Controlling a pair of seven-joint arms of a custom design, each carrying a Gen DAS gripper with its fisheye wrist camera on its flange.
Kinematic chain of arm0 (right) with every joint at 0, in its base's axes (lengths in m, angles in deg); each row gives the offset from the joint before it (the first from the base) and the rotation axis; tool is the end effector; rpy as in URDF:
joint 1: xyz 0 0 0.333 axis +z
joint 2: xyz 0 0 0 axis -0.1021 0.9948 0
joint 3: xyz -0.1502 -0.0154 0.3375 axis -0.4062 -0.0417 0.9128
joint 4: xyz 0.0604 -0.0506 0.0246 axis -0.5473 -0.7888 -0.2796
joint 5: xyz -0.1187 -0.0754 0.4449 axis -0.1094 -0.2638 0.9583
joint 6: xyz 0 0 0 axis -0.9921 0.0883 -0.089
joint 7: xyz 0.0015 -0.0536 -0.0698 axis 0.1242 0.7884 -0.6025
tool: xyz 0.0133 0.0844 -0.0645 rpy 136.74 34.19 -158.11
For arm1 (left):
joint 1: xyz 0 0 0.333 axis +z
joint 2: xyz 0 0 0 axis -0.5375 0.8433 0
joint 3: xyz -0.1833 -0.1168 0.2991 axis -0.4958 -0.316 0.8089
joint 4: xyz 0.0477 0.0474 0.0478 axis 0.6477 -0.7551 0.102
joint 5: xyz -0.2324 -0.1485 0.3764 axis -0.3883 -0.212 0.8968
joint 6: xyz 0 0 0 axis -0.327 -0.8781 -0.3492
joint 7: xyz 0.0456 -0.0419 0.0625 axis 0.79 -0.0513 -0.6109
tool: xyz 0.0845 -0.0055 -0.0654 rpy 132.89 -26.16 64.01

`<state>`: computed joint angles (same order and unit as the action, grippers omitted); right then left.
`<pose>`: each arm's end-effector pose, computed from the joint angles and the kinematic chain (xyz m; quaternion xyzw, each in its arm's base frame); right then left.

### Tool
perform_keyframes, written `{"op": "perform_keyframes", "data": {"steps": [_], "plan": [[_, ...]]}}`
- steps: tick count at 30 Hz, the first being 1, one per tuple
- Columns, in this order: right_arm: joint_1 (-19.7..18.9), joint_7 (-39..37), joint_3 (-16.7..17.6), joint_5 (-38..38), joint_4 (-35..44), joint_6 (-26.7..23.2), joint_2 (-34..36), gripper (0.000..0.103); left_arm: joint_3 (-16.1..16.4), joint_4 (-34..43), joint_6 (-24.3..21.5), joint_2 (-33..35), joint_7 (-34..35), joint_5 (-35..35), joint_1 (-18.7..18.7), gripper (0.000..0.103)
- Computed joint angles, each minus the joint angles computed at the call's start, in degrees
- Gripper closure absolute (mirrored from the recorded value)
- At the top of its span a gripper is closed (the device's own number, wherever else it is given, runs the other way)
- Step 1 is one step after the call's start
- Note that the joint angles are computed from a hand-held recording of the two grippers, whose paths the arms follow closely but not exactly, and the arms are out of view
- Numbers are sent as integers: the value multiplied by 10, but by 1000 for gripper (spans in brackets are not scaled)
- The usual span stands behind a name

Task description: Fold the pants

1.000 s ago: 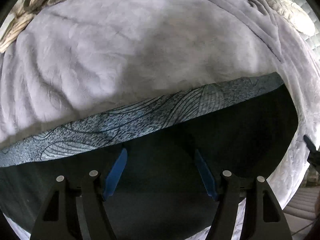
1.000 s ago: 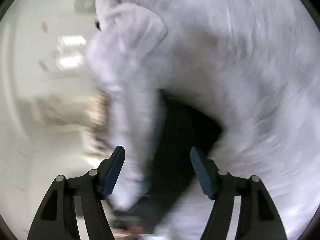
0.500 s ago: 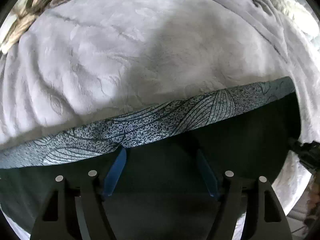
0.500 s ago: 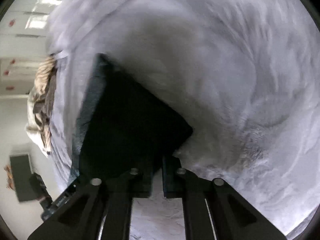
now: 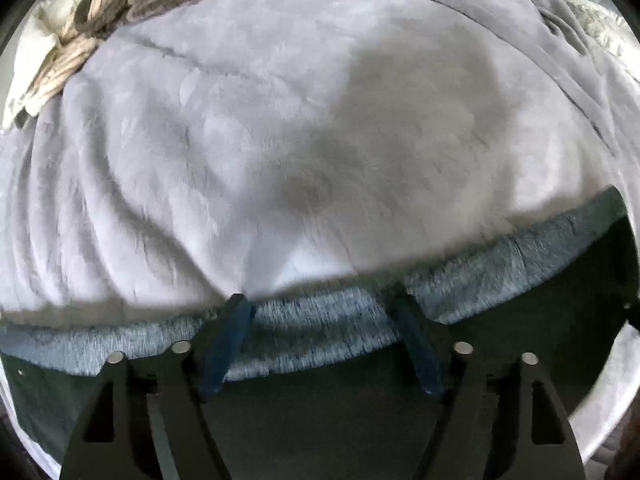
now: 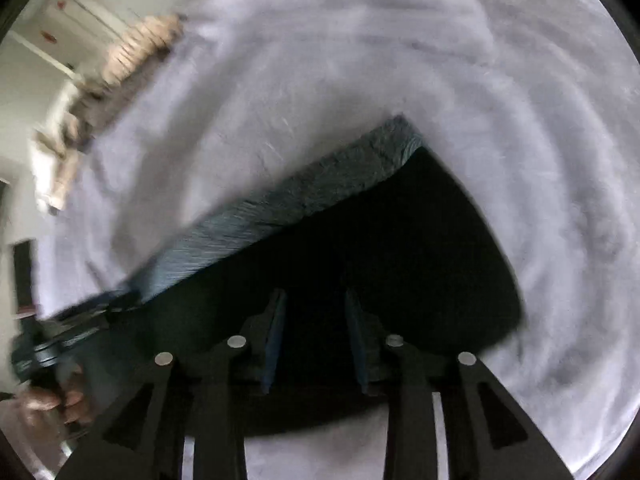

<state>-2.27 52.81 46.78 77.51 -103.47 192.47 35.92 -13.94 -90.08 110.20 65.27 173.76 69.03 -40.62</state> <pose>0.6438 0.0693 0.3254 -0.5484 0.8158 -0.0151 0.1831 0.7549 -0.1556 0.3053 -0.6021 0.7898 -0.0866 0.0791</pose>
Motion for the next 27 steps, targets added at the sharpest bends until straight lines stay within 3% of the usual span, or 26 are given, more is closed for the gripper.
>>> {"op": "perform_keyframes", "data": {"steps": [5, 7, 9, 12, 15, 22, 27], "plan": [[-8, 65, -21, -22, -2, 18, 3, 77, 5, 49, -40, 25, -12, -17, 10, 22], [-39, 22, 4, 68, -16, 21, -18, 70, 6, 33, -28, 4, -1, -17, 22, 22], [-48, -23, 12, 135, -40, 22, -44, 52, 10, 9, -19, -20, 9, -9, 29, 22], [-44, -135, 18, 284, -71, 6, -81, 52, 28, -45, -11, -69, 6, 18, 38, 22], [-23, -249, 19, 444, -88, -56, -102, 52, 48, -82, -20, -100, -18, 50, 53, 22], [74, -369, 28, 643, -91, -211, -89, 52, 73, -137, -34, -138, -56, 123, 108, 22], [137, -406, 61, 756, -25, -242, -4, 52, 94, -132, -11, -122, -62, 165, 147, 22]]}}
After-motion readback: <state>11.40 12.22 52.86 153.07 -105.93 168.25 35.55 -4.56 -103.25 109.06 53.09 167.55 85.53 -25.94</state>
